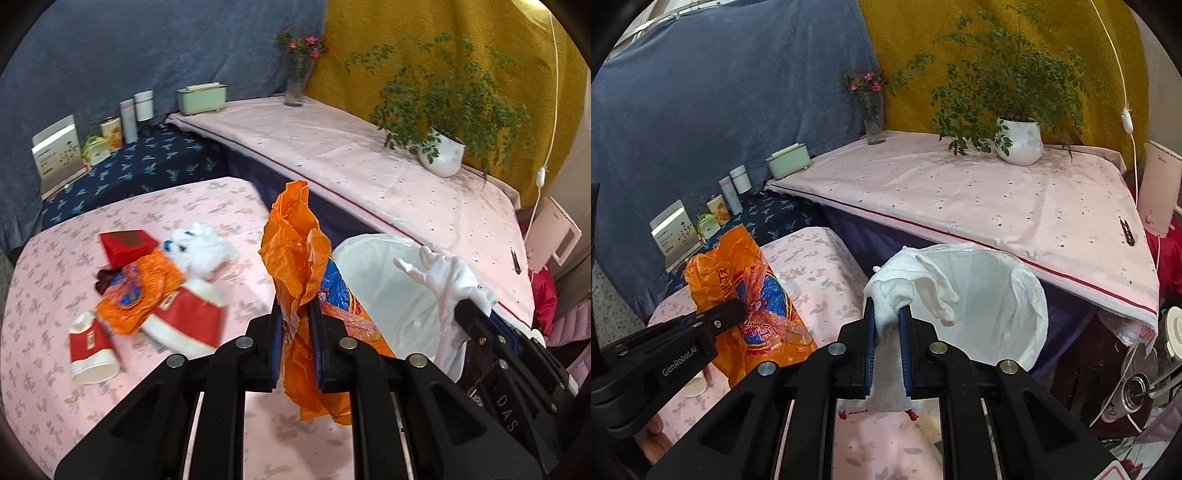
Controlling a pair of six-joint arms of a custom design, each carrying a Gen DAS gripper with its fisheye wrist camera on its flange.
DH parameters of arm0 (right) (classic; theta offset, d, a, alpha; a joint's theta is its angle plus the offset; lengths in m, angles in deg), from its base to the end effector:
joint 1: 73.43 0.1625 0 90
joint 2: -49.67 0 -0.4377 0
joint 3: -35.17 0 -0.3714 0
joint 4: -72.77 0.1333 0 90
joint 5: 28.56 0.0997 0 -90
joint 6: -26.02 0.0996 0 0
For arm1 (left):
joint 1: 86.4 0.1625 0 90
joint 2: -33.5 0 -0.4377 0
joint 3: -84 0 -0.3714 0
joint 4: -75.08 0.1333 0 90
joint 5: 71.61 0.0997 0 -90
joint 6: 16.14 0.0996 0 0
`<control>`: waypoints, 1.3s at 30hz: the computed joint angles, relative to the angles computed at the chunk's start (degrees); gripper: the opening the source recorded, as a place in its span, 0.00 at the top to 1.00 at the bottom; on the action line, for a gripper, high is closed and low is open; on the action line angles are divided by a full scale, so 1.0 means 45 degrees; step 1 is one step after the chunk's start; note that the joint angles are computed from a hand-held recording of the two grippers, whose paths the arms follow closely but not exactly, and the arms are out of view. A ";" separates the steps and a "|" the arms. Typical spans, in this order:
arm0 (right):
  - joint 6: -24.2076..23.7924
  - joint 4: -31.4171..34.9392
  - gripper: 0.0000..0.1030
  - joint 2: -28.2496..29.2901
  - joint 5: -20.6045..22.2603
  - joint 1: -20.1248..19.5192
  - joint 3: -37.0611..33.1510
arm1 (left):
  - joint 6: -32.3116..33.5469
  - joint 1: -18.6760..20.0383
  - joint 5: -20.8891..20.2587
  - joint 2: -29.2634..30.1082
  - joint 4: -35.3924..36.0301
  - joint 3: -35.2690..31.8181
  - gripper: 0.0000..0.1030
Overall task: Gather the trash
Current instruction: 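Carry the orange bag over the bin and open the left tool, then lower the white tissue into the bin and open the right tool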
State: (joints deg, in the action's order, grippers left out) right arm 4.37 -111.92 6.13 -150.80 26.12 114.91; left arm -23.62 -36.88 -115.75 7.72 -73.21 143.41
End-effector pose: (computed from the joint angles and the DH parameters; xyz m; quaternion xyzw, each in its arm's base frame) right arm 0.2020 -0.7174 0.2856 0.0948 -0.8438 0.4412 0.2904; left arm -0.3785 -0.7589 0.1257 0.1758 0.8863 -0.3344 0.2678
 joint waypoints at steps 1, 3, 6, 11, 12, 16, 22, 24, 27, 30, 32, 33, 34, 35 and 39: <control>0.0009 0.0003 0.89 -0.0021 -0.0025 -0.0078 -0.0071 | 0.0064 0.0017 -0.0162 0.0239 0.0176 -0.0400 0.88; 0.0037 0.0018 0.89 -0.0024 -0.0097 -0.0220 -0.0247 | 0.0186 0.0034 -0.0456 0.0668 0.0437 -0.1108 0.88; 0.0305 0.0301 0.89 -0.0060 -0.0050 -0.0456 -0.0511 | 0.0378 0.0071 -0.0886 0.1421 0.1161 -0.2436 0.88; 0.0453 0.0515 0.88 0.0051 -0.0253 -0.0717 -0.0992 | 0.0924 0.0081 -0.1272 0.2639 0.2036 -0.4423 0.87; 0.0468 0.0577 0.88 0.0074 -0.0277 -0.0762 -0.1089 | 0.0995 0.0090 -0.1313 0.2846 0.2200 -0.4771 0.87; 0.0512 0.0710 0.83 0.0166 -0.0342 -0.0869 -0.1382 | 0.0893 0.0147 -0.1526 0.3579 0.3081 -0.6144 0.79; 0.0342 0.0573 0.62 0.0311 -0.0378 -0.0869 -0.1741 | 0.0951 0.0184 -0.1552 0.3811 0.2720 -0.6454 0.48; 0.0329 0.0539 0.60 0.0334 -0.0364 -0.0845 -0.1817 | 0.0927 0.0175 -0.1438 0.3877 0.2783 -0.6594 0.45; 0.0447 0.0491 0.52 0.0312 -0.0318 -0.0838 -0.1846 | 0.0768 0.0196 -0.1309 0.3797 0.2742 -0.6526 0.40; 0.0422 0.0417 0.50 0.0293 -0.0337 -0.0789 -0.1789 | 0.0678 0.0221 -0.1145 0.3564 0.2507 -0.6145 0.39; 0.0311 0.0336 0.48 0.0284 -0.0372 -0.0735 -0.1717 | 0.0597 0.0246 -0.1036 0.3347 0.2319 -0.5791 0.39; 0.0234 0.0284 0.46 0.0297 -0.0422 -0.0694 -0.1688 | 0.0529 0.0250 -0.0983 0.3243 0.2234 -0.5621 0.38; 0.0144 0.0254 0.46 0.0321 -0.0448 -0.0657 -0.1695 | 0.0448 0.0261 -0.0917 0.3091 0.2082 -0.5364 0.36; 0.0058 0.0182 0.45 0.0334 -0.0473 -0.0609 -0.1663 | 0.0399 0.0266 -0.0858 0.2995 0.1975 -0.5206 0.34; -0.0014 0.0086 0.41 0.0353 -0.0451 -0.0417 -0.1561 | 0.0066 0.0309 -0.0542 0.2412 0.1421 -0.4302 0.29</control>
